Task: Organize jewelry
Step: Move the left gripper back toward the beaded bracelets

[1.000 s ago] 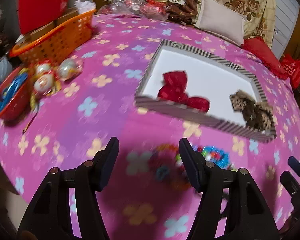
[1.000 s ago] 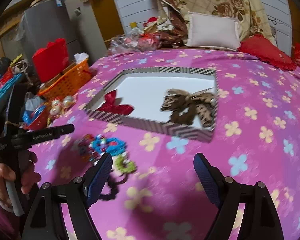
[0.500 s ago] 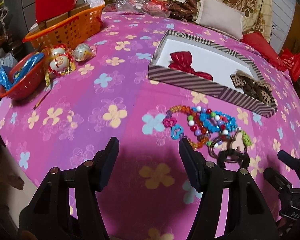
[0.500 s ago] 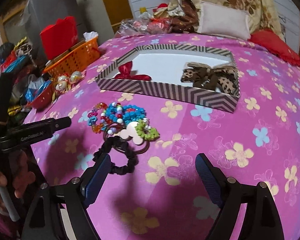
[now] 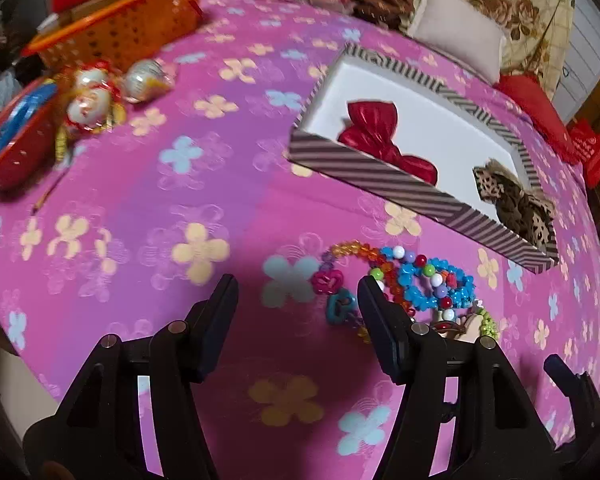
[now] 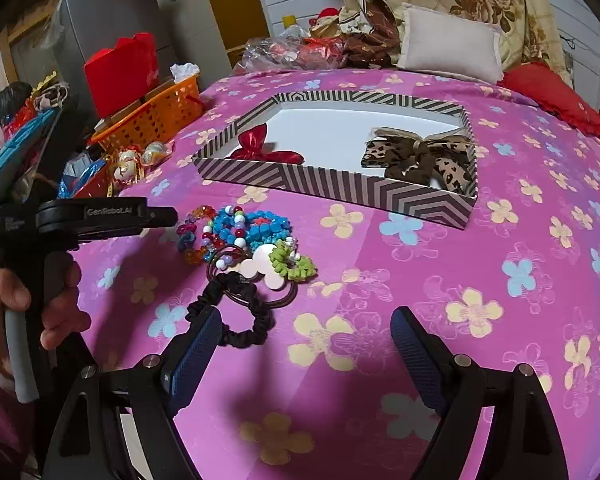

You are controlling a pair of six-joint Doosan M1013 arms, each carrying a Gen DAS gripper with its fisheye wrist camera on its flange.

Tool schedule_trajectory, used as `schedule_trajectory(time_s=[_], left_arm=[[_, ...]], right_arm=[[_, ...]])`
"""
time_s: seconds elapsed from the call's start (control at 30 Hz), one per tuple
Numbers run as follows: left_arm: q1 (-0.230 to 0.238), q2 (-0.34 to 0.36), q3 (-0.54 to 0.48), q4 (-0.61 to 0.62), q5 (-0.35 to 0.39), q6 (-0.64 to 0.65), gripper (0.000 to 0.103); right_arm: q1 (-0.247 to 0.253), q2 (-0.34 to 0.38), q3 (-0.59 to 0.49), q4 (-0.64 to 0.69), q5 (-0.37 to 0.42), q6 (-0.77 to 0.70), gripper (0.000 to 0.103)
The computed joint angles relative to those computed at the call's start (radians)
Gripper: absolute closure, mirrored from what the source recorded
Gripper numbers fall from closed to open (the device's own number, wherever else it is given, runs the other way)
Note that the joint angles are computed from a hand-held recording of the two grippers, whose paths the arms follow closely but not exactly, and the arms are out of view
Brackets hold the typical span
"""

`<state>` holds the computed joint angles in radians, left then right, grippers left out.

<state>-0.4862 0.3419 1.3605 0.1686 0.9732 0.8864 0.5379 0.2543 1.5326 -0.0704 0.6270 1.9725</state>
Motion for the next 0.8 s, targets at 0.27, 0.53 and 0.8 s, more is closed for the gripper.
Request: schedule_trajectory(time_s=[0.27, 0.53, 0.8], left_arm=[[0.041, 0.055, -0.072, -0.167, 0.093, -0.077, 0.041], [0.037, 0.095, -0.138, -0.184, 0.134, -0.134, 0.041], [0.034, 0.113, -0.166, -0.202, 0.142, -0.14, 0.041]], right_arm=[[-0.017, 0.005, 0.005, 0.076, -0.012, -0.023, 0.018], [-0.029, 0.001, 0.014, 0.099, -0.023, -0.029, 0.018], [-0.041, -0.002, 0.028, 0.148, -0.038, -0.05, 0.018]])
